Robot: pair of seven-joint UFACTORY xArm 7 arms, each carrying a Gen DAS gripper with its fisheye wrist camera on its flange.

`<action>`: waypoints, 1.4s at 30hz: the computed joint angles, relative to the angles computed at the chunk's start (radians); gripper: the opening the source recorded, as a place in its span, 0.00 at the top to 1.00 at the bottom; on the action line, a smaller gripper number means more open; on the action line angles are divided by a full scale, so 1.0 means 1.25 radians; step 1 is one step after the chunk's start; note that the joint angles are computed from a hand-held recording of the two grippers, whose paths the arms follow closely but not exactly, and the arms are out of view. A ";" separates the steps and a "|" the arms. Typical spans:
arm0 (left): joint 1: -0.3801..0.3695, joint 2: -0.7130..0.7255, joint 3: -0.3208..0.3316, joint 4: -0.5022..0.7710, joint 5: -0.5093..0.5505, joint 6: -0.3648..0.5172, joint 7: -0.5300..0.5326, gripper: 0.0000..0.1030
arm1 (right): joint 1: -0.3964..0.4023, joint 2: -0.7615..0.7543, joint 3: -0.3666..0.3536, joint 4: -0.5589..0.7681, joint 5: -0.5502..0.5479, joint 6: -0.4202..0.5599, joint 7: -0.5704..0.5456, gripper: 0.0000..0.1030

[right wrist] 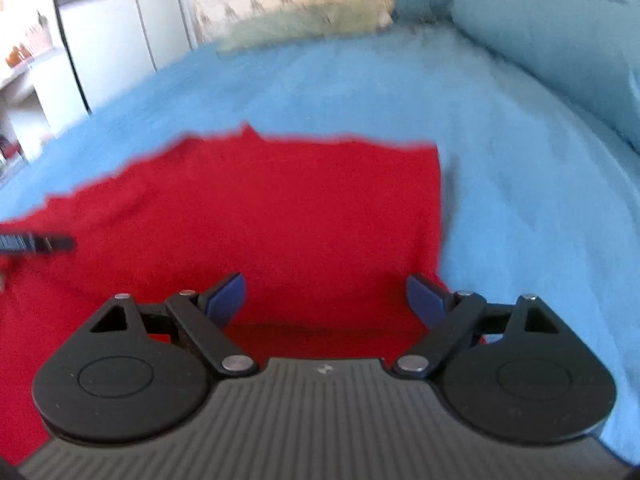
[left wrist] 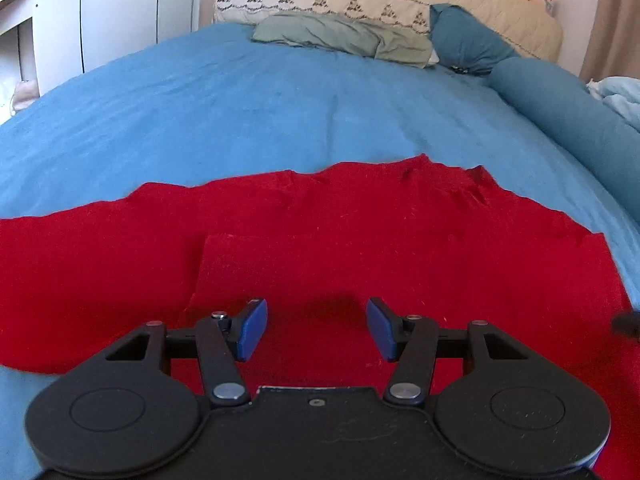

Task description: Fold small clothes

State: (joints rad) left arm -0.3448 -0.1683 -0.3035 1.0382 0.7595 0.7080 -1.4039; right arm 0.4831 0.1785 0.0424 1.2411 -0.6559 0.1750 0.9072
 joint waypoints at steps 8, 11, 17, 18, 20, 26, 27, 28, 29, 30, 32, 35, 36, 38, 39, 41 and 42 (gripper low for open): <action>0.008 -0.031 -0.004 -0.042 0.000 -0.028 -0.001 0.41 | 0.042 0.264 -0.068 0.347 0.081 0.104 -0.024 0.00; 0.017 -0.031 -0.004 -0.044 -0.006 -0.046 -0.006 0.41 | 0.054 0.296 -0.106 0.385 0.113 0.124 0.021 0.00; 0.024 -0.094 -0.028 -0.045 -0.019 0.010 -0.012 0.39 | 0.082 0.219 -0.113 0.337 0.071 0.084 0.001 0.00; 0.026 -0.119 -0.037 -0.049 -0.020 0.030 -0.012 0.31 | 0.089 0.188 -0.115 0.311 0.059 0.068 0.007 0.00; 0.031 -0.179 -0.053 -0.059 -0.034 0.074 -0.002 0.17 | 0.110 0.127 -0.117 0.269 0.021 0.058 0.029 0.00; 0.049 -0.403 -0.050 -0.131 -0.139 0.161 0.035 0.00 | 0.124 0.034 -0.018 0.270 -0.016 0.158 0.001 0.00; 0.054 -0.441 -0.044 -0.148 -0.159 0.180 0.039 0.00 | 0.128 0.031 -0.004 0.272 -0.028 0.163 0.015 0.00; 0.062 -0.481 -0.042 -0.165 -0.175 0.205 0.041 0.00 | 0.133 0.031 0.006 0.277 -0.047 0.166 0.038 0.00; 0.072 -0.520 -0.040 -0.179 -0.191 0.234 0.044 0.00 | 0.144 0.035 0.014 0.285 -0.069 0.173 0.063 0.00; 0.078 -0.553 -0.035 -0.195 -0.205 0.251 0.051 0.00 | 0.153 0.043 0.024 0.294 -0.086 0.179 0.076 0.00; 0.092 -0.633 -0.017 -0.238 -0.231 0.290 0.067 0.00 | 0.174 0.071 0.045 0.331 -0.091 0.214 0.068 0.00; 0.120 -0.734 0.005 -0.297 -0.257 0.335 0.092 0.00 | 0.197 0.118 0.071 0.377 -0.028 0.240 0.025 0.00; 0.130 -0.768 0.014 -0.320 -0.265 0.345 0.097 0.01 | 0.210 0.139 0.072 0.399 -0.014 0.245 0.019 0.00; 0.148 -0.846 0.040 -0.379 -0.282 0.350 0.104 0.04 | 0.233 0.182 0.075 0.441 0.024 0.255 -0.002 0.00; 0.161 -0.881 0.061 -0.410 -0.290 0.340 0.103 0.07 | 0.246 0.201 0.073 0.463 0.038 0.264 -0.010 0.00; 0.181 -0.936 0.094 -0.463 -0.307 0.310 0.106 0.13 | 0.275 0.238 0.066 0.506 0.061 0.282 -0.026 0.00; 0.191 -0.956 0.113 -0.489 -0.314 0.291 0.114 0.17 | 0.290 0.257 0.059 0.528 0.069 0.292 -0.032 0.00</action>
State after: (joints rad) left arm -0.1057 -1.3638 -0.1626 0.4271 0.3674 1.0712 -1.2616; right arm 0.8451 0.4998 0.1160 1.9015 -0.5696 0.5400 0.8675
